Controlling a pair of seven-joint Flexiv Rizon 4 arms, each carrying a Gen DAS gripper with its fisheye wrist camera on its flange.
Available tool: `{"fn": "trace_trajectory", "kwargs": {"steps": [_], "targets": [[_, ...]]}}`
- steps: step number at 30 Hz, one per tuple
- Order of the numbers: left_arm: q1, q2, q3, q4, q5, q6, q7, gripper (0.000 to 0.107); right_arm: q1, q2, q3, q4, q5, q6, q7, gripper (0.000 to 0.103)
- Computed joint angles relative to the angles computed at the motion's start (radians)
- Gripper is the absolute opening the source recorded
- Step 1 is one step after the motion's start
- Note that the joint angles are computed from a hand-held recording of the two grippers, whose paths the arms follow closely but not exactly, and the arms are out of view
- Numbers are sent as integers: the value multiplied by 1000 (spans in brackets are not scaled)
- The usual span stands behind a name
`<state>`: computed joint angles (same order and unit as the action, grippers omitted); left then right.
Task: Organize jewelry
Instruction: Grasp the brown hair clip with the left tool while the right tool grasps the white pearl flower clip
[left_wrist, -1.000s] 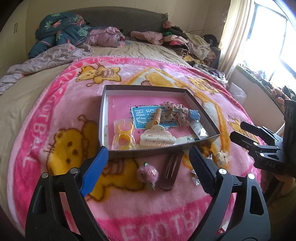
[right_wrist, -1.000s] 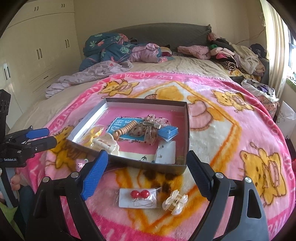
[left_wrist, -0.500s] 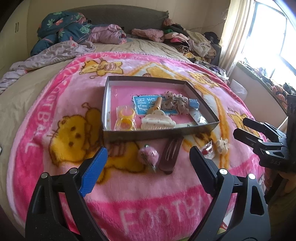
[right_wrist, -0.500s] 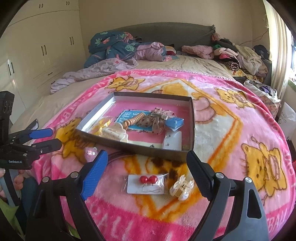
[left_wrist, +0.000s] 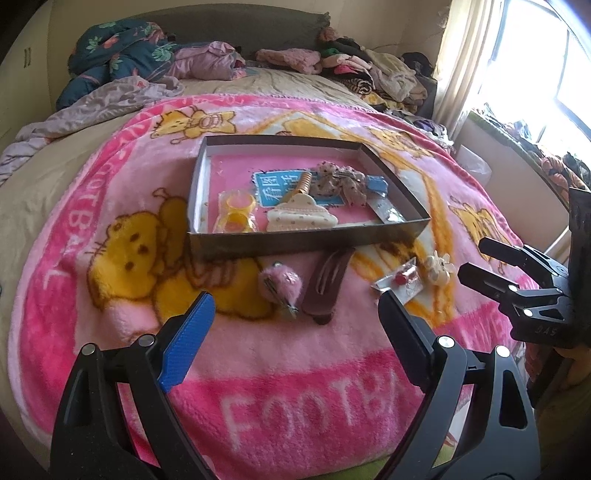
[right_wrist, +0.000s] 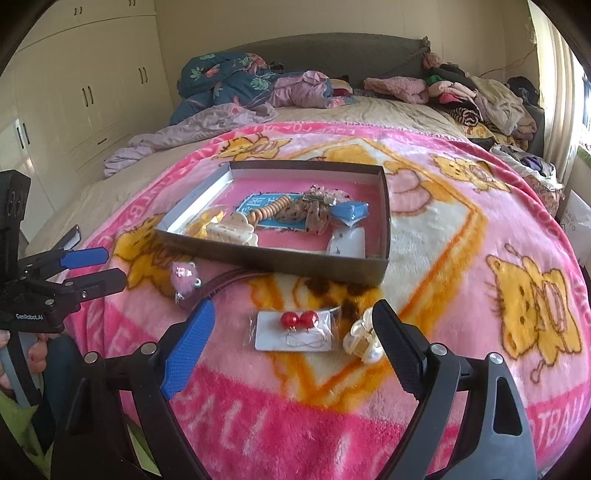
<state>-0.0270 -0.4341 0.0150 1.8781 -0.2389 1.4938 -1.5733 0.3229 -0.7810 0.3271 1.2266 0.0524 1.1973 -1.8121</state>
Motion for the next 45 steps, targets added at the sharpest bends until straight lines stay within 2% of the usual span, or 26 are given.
{"fn": "trace_trajectory", "kwargs": {"steps": [19, 28, 32, 35, 40, 45], "targets": [[-59, -69, 14, -96, 49, -71, -1, 80, -43, 7, -11, 57, 7, 33, 32, 84], [-69, -125, 31, -171, 68, -132, -21, 69, -55, -26, -13, 32, 4, 16, 60, 84], [-67, -148, 35, -203, 77, -160, -24, 61, -52, -43, -21, 13, -1, 2, 73, 84], [-75, -171, 52, -237, 93, -183, -39, 50, -48, -58, -25, -5, -3, -13, 84, 84], [-74, -200, 63, -280, 115, -217, -49, 47, -33, -87, -40, -43, -15, -41, 102, 84], [-69, -222, 63, -318, 132, -250, -47, 44, -13, -121, -63, -93, -28, -70, 140, 72]]}}
